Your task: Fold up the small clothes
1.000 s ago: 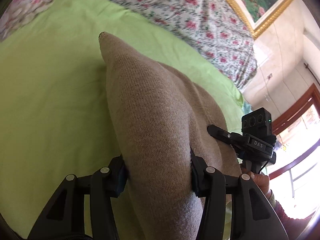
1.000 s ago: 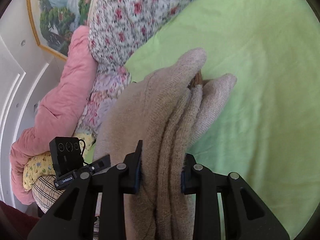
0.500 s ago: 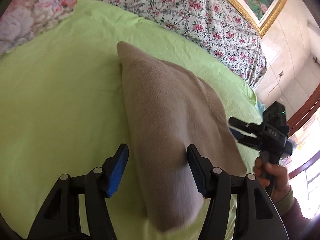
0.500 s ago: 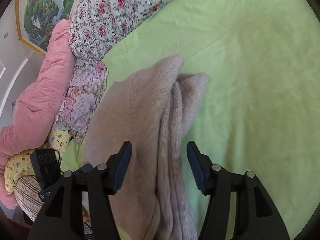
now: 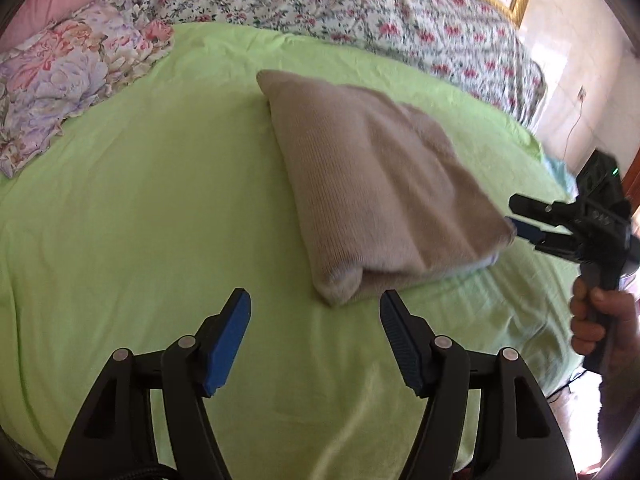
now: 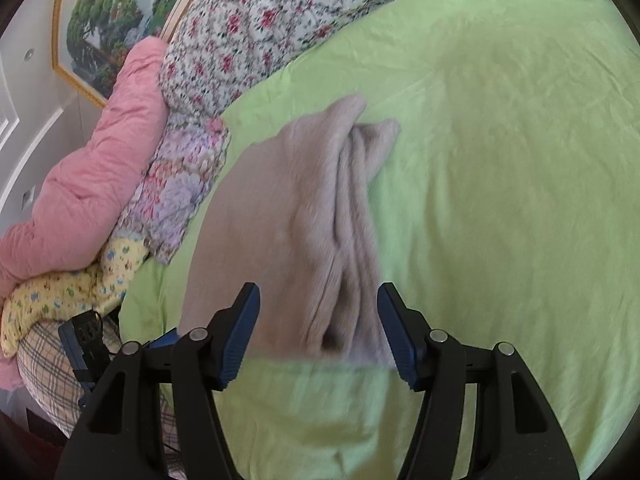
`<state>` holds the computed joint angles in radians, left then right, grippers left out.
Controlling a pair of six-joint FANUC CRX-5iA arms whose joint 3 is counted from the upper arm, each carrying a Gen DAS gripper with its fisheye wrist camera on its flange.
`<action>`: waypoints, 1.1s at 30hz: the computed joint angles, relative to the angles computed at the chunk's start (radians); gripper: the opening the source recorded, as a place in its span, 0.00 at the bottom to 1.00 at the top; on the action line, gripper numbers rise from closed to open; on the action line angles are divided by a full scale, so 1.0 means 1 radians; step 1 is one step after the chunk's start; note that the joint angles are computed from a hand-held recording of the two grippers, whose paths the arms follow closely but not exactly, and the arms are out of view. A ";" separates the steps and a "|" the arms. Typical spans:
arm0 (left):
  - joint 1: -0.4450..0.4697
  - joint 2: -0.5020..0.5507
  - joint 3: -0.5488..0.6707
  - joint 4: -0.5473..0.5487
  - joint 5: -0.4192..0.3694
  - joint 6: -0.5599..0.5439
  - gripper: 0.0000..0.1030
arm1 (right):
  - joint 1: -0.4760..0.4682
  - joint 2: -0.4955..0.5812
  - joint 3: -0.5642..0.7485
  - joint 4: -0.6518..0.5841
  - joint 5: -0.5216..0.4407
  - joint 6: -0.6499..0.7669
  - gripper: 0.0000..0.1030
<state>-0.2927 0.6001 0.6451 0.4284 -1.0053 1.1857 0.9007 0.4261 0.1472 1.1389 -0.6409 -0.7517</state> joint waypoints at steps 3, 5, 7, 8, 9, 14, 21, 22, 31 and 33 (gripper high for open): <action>-0.018 0.002 0.004 -0.058 0.029 0.028 0.66 | 0.008 0.023 0.037 -0.051 -0.006 0.065 0.60; -0.024 0.013 0.020 -0.075 0.041 0.044 0.65 | 0.007 0.035 0.052 -0.063 0.001 0.088 0.60; -0.030 0.025 0.040 -0.094 0.053 0.066 0.64 | 0.007 0.044 0.066 -0.073 0.001 0.110 0.60; -0.033 0.030 0.048 -0.106 0.061 0.078 0.63 | 0.009 0.052 0.084 -0.092 -0.011 0.138 0.60; -0.035 0.039 0.062 -0.119 0.065 0.094 0.58 | 0.010 0.059 0.096 -0.099 -0.017 0.156 0.60; -0.043 0.058 0.065 -0.140 0.109 0.127 0.15 | -0.003 0.069 0.106 -0.108 0.009 0.186 0.19; -0.073 -0.012 0.018 -0.311 0.219 0.215 0.10 | -0.004 -0.004 0.006 0.062 -0.028 0.051 0.07; -0.089 -0.011 0.028 -0.370 0.216 0.224 0.09 | 0.006 -0.004 0.019 0.028 -0.061 0.104 0.07; -0.104 0.036 0.099 -0.428 0.099 0.305 0.08 | 0.023 0.059 0.119 -0.253 -0.131 0.319 0.07; -0.085 0.034 0.079 -0.364 0.101 0.305 0.08 | 0.024 0.080 0.135 -0.260 -0.132 0.321 0.07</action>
<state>-0.3781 0.6336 0.7245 0.0643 -0.9044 1.4911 0.9243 0.5057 0.2821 0.8788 -0.7733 -0.4309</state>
